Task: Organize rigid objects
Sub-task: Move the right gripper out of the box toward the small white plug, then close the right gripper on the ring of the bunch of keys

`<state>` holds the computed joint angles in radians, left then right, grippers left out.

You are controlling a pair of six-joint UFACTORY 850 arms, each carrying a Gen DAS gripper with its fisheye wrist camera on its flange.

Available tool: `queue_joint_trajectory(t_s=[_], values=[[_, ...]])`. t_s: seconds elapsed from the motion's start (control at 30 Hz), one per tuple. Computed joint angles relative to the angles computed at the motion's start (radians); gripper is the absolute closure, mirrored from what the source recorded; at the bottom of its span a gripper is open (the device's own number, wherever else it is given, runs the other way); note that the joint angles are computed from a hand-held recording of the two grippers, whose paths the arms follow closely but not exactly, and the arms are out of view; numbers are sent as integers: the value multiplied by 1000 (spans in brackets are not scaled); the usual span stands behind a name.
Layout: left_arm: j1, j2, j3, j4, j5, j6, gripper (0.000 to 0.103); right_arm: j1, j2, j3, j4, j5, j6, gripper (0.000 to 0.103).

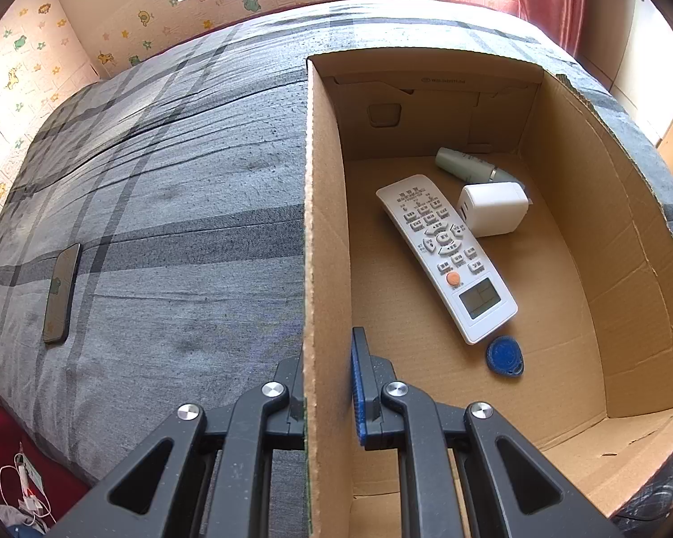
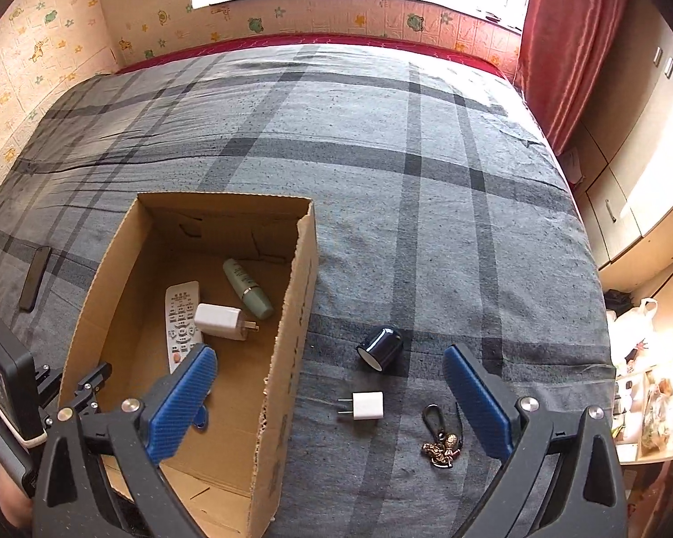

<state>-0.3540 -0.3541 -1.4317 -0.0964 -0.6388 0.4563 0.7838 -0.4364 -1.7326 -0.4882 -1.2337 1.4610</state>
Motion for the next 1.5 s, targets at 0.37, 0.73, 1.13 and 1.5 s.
queue_joint_trajectory(t_s=[0.37, 0.73, 1.13, 1.5], values=[[-1, 2, 1, 6, -2, -4, 90, -2, 137, 221, 24, 31, 137, 0], [-3, 1, 2, 10, 0, -11, 90, -21, 214, 442, 127, 134, 228, 0], [-7, -1, 0, 25, 0, -25, 89, -47, 232, 596, 235, 268, 249, 0], [-7, 0, 1, 28, 0, -26, 89, -60, 224, 662, 291, 356, 225, 0]])
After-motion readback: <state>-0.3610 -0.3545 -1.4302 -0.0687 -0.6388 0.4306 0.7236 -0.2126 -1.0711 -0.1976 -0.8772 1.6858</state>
